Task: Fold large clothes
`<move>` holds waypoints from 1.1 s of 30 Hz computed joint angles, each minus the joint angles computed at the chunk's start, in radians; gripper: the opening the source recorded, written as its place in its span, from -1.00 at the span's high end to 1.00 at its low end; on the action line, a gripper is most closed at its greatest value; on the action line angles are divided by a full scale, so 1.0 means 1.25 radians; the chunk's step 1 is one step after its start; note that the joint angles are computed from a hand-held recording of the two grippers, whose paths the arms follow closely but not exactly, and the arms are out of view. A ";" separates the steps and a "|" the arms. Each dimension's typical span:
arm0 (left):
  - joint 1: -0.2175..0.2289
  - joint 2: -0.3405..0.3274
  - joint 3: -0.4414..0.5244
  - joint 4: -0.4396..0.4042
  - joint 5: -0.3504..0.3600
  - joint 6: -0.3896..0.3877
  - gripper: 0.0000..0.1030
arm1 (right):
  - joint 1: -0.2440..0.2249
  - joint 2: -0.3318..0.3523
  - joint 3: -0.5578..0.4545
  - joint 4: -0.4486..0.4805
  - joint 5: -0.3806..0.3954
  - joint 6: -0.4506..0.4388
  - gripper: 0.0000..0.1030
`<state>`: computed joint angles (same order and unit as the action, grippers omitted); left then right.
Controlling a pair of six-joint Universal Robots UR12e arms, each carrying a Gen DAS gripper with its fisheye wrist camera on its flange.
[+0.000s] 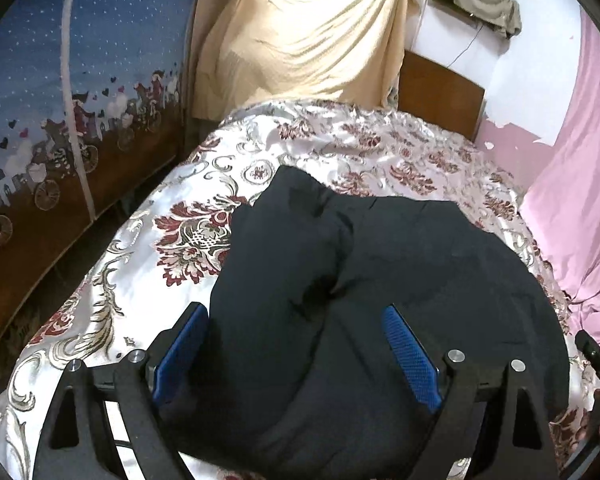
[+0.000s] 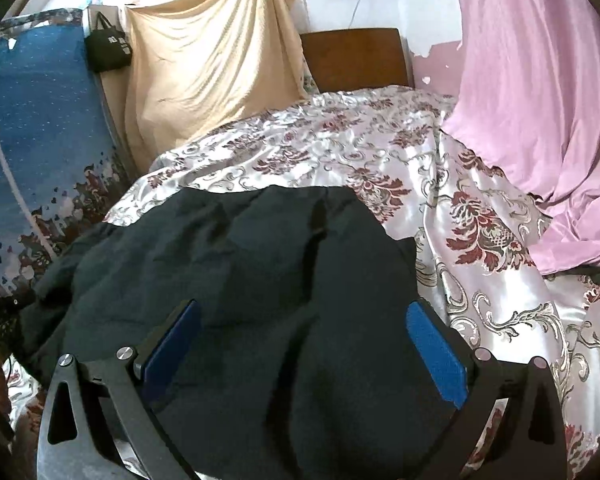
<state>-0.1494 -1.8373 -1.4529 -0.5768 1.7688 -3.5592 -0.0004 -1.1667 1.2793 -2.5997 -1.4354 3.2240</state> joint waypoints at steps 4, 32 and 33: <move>-0.008 0.017 -0.020 0.032 -0.017 0.023 -0.79 | 0.007 -0.014 0.019 -0.022 0.002 -0.001 -0.96; -0.113 0.066 -0.123 0.268 0.138 0.185 -1.00 | 0.058 -0.140 0.192 -0.233 -0.032 -0.046 -0.97; -0.116 0.068 -0.128 0.273 0.144 0.191 -1.00 | 0.059 -0.145 0.198 -0.237 -0.032 -0.047 -0.97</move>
